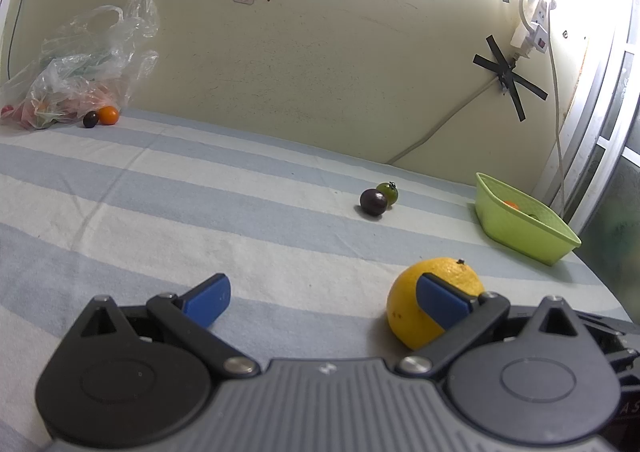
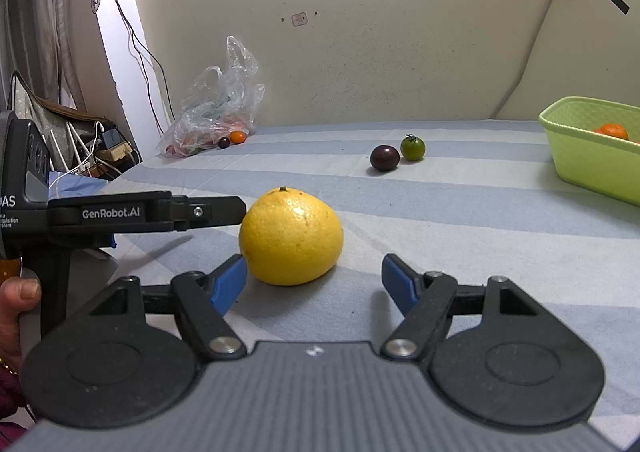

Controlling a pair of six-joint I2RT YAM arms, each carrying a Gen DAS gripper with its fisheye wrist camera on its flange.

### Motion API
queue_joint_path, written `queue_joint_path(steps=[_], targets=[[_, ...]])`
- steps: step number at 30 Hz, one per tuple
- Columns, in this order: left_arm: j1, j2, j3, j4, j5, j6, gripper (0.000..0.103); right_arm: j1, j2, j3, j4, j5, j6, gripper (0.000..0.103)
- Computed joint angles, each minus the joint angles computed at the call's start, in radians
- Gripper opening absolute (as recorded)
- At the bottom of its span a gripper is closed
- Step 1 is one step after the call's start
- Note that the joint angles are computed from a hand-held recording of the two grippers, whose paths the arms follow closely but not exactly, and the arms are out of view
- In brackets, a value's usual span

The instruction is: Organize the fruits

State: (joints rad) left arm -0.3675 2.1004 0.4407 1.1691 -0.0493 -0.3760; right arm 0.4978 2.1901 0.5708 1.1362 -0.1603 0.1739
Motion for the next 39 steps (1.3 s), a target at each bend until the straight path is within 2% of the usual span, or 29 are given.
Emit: queue_joint_path(steps=[28, 32, 35, 39], targets=[[0.0, 0.017, 0.006, 0.016, 0.026, -0.003, 0.103, -0.002, 0.003, 0.003, 0.0, -0.002, -0.001, 0.076], [0.027, 0.019, 0.007, 0.013, 0.081, -0.01, 0.103, -0.002, 0.004, 0.004, 0.0, -0.002, 0.0, 0.076], [0.06, 0.02, 0.007, 0.014, 0.162, -0.015, 0.102, -0.002, 0.005, 0.005, 0.0, -0.003, -0.001, 0.076], [0.082, 0.007, -0.003, 0.009, 0.246, -0.023, 0.098, 0.002, -0.003, 0.007, -0.02, -0.001, -0.013, 0.076]])
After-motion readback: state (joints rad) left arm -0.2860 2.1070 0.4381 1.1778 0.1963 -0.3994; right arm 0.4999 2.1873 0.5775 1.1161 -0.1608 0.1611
